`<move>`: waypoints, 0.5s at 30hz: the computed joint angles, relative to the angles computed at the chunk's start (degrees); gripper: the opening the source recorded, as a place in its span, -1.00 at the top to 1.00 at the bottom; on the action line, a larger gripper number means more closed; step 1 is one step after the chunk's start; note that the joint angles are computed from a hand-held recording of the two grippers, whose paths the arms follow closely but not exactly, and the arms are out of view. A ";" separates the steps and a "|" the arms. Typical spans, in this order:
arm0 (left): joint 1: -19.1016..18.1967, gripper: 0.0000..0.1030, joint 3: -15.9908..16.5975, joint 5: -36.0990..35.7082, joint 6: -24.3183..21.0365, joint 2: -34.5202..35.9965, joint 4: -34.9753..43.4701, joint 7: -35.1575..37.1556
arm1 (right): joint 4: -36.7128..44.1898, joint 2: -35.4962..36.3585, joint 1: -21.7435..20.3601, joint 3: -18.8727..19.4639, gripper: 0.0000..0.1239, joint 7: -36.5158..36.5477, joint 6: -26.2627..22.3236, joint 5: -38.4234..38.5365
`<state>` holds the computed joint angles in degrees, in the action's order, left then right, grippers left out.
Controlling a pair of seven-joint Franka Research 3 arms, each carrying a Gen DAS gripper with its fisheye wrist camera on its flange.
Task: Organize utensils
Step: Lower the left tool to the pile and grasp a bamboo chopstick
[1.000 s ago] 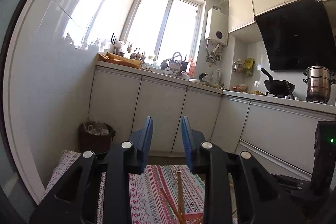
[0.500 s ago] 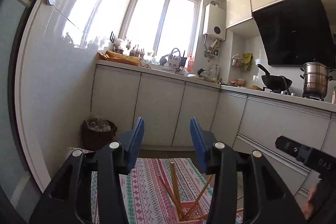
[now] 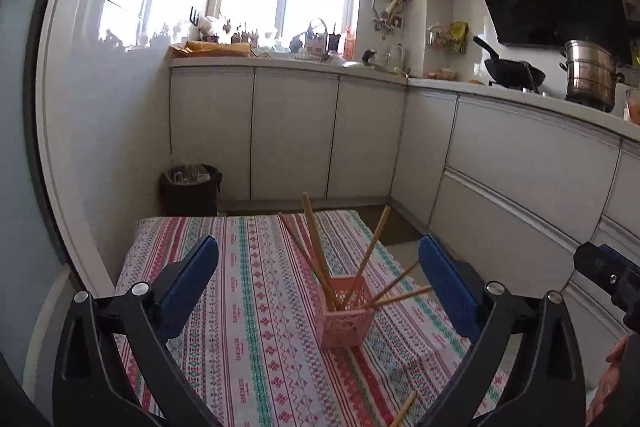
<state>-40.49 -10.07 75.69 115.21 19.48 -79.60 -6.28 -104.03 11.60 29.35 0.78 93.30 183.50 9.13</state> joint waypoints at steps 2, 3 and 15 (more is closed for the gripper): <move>0.89 -0.86 -0.82 -3.55 2.21 0.94 0.39 2.88 | -2.54 -1.31 -5.33 5.86 -0.56 -4.51 -2.34 4.03; 1.11 -0.86 -1.03 -5.16 3.11 1.54 0.73 4.46 | -3.64 -1.81 -6.48 7.05 -0.56 -5.87 -3.14 5.60; 4.29 -0.86 -5.96 -40.45 -1.04 24.15 28.50 49.17 | -6.63 -2.88 -9.98 7.34 -0.56 -11.88 -22.23 16.87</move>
<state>-36.19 -16.03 35.24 114.17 43.63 -51.10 42.89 -110.66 8.72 19.37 8.11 81.41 161.27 25.99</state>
